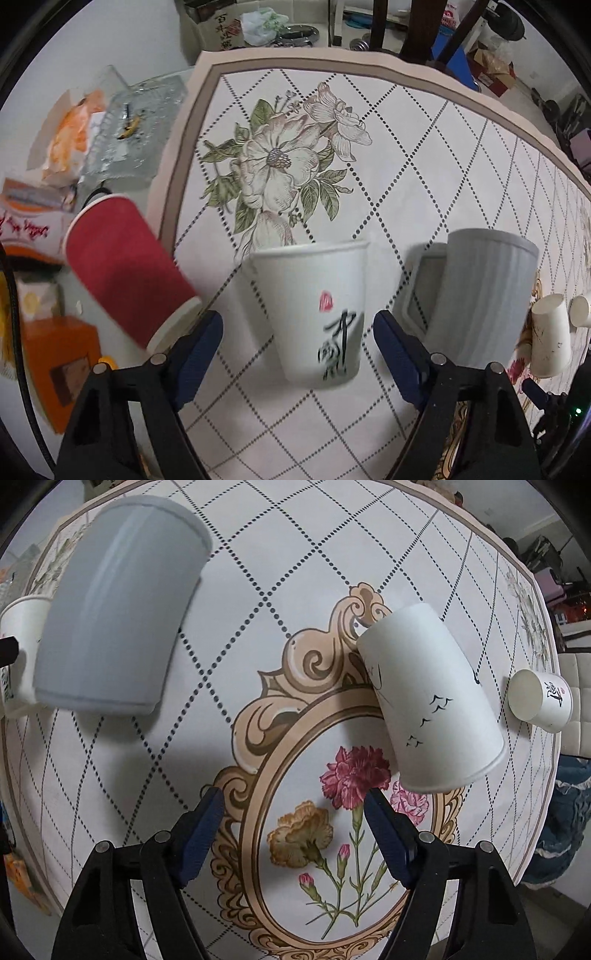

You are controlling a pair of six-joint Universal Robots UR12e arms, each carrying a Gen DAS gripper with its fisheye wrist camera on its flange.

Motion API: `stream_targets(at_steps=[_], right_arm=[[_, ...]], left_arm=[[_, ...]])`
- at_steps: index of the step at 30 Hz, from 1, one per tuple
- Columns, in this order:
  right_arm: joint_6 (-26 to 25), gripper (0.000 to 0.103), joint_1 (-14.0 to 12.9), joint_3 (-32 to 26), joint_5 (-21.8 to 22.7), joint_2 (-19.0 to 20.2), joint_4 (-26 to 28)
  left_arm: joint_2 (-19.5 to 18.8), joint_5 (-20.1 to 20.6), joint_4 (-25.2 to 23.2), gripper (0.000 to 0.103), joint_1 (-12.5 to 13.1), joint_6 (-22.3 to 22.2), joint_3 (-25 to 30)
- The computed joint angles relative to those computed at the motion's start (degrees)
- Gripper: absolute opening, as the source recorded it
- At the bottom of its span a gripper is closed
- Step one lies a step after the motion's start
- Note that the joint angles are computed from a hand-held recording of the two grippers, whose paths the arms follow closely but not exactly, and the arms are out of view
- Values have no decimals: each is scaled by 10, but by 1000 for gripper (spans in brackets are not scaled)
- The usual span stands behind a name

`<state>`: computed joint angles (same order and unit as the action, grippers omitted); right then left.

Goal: Flip cup upright
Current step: 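Reach the left gripper to the white calligraphy paper cup and grasp it, then lift the white calligraphy cup with the left gripper toward the right gripper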

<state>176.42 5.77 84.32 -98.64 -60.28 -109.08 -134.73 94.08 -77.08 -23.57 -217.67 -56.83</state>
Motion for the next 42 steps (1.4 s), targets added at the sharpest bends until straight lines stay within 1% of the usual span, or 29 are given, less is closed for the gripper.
stream_targets(at_steps=[2,3,4,5,8,10,14,16,20,22,25,27,28,31,32,36,39,42], right_arm=[[3,79,-1,-6,-3,5,4],[5,79,-1,-8,-3,6,6],[7,79,-1,-10,-4,8,7],[8,79,-1,-13,-5,10,8],[10,79,-2,-22,-5,13,14],[8,79,-5,-28,-6,15,15],[10,79,-6,-24,-8,1,16],[11,80,-8,-22,-9,-8,23],[18,81,-17,-15,9,-28,32],[15,83,-22,-9,16,-39,31],[6,84,-31,8,26,-61,27],[-3,84,-41,22,34,-77,25],[-10,84,-47,31,36,-87,25],[-21,85,-63,58,37,-106,16],[-16,85,-63,80,36,-109,-3],[-20,85,-95,115,33,-136,-7],[-22,85,-116,128,29,-138,-11],[-25,85,-137,150,22,-146,-23]], left_arm=[[-7,-2,-6,81,1,8,7],[-10,-2,-8,78,1,11,10],[-13,-2,-13,68,1,14,14],[-15,-7,-15,62,2,18,16],[-21,12,-16,60,-1,25,24],[-23,17,-20,60,-3,25,29],[-15,30,-17,59,-7,24,22],[-5,36,-15,59,-12,17,16],[31,51,-6,59,-21,8,-17],[49,56,-7,59,-30,-1,-31],[65,56,-16,59,-43,-22,-39],[71,49,-17,59,-50,-37,-45],[75,40,-18,59,-57,-49,-50],[74,13,-17,59,-74,-69,-50],[72,1,-17,59,-80,-74,-49],[49,-38,-19,59,-101,-77,-25],[21,-67,-27,59,-117,-75,5],[-4,-81,-41,59,-127,-67,34]])
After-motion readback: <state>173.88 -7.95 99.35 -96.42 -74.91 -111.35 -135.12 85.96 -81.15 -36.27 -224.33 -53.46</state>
